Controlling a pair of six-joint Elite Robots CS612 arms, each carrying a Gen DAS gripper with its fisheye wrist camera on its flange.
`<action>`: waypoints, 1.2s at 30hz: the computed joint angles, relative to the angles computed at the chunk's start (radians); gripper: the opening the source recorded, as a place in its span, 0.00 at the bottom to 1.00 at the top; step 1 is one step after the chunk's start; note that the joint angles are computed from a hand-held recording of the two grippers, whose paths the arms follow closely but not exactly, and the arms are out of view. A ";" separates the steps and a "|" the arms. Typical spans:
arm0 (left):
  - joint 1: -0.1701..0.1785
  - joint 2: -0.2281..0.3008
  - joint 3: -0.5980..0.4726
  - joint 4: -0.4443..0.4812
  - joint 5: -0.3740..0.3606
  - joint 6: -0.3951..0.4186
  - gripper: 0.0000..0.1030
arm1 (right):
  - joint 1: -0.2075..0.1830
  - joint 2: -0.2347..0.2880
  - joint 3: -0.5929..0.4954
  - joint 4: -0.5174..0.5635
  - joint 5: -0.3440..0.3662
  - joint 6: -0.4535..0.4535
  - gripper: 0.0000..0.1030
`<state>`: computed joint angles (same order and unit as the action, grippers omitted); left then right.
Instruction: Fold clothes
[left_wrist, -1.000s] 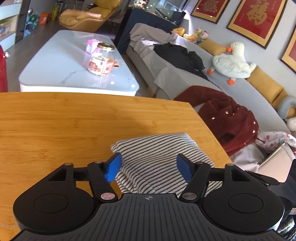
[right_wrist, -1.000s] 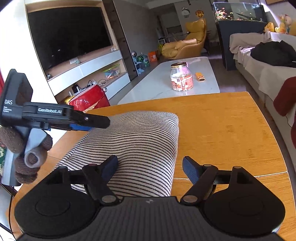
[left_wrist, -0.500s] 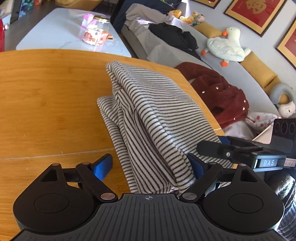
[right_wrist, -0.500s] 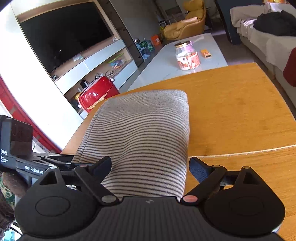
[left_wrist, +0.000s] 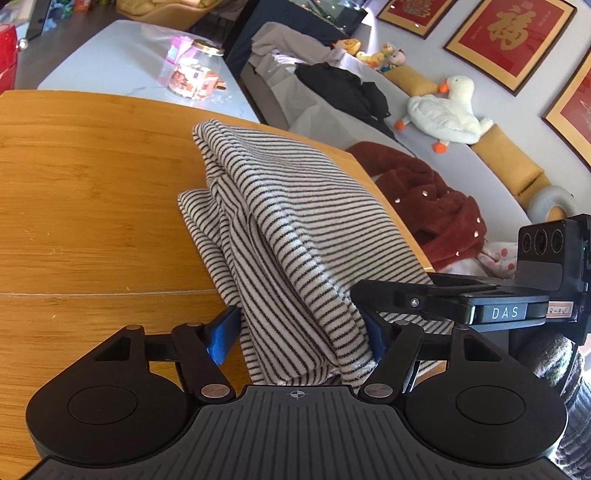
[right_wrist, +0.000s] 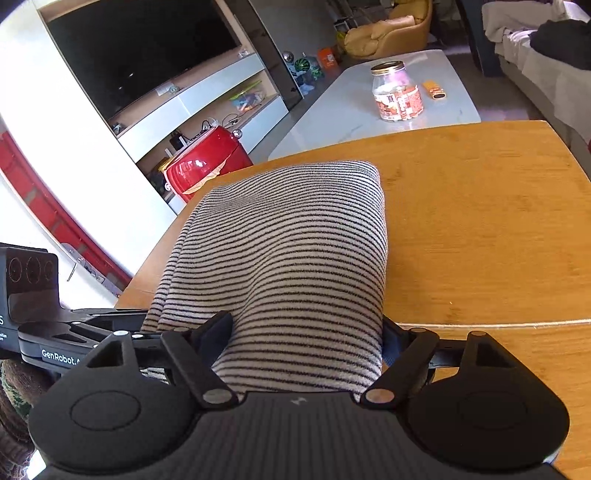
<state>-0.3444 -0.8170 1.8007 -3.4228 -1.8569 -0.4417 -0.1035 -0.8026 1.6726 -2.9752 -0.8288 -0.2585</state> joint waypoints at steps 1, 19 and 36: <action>0.002 -0.002 0.004 -0.006 0.012 0.002 0.69 | 0.006 0.003 -0.011 0.009 0.000 -0.007 0.77; 0.098 0.003 -0.011 -0.064 0.178 -0.026 0.64 | 0.139 0.166 -0.304 0.057 0.050 0.064 0.73; 0.150 0.029 -0.009 -0.104 0.004 -0.090 0.58 | 0.093 0.073 -0.116 -0.148 0.116 -0.008 0.41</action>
